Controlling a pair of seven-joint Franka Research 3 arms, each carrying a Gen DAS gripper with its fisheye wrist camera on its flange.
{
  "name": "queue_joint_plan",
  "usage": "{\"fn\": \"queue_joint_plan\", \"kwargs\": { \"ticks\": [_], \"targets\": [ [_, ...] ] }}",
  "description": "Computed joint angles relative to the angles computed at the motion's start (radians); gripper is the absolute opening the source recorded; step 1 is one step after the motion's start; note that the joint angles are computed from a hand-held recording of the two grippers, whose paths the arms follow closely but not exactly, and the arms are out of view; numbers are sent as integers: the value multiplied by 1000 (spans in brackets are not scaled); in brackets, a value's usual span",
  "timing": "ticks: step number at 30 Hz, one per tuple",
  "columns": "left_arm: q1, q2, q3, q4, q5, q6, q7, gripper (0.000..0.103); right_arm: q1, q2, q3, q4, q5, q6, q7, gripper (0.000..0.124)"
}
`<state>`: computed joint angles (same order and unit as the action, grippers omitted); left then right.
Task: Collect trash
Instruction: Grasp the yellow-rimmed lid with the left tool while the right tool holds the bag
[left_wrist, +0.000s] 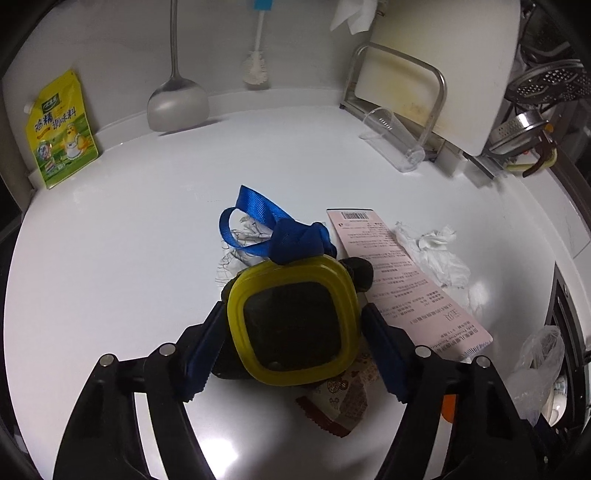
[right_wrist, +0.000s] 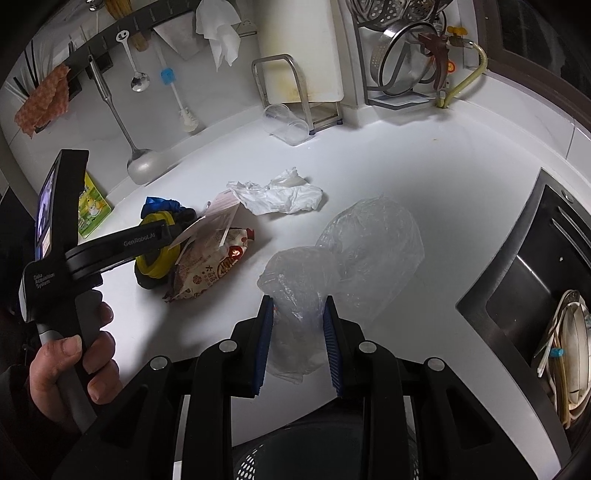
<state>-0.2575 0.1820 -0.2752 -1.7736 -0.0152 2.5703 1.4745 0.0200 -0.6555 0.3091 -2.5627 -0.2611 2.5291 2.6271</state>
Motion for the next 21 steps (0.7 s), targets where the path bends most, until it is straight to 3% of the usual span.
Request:
{"fn": "queue_joint_plan", "kwargs": {
  "ticks": [10,21],
  "targets": [
    [18,-76,4,-51,-55,31,79,70,9,-11,-3,4,5,8,-15,26],
    [-7,-307,49,-255,-83,52,154,70,46,-120,-17,-21,54,-44,-103,26]
  ]
}}
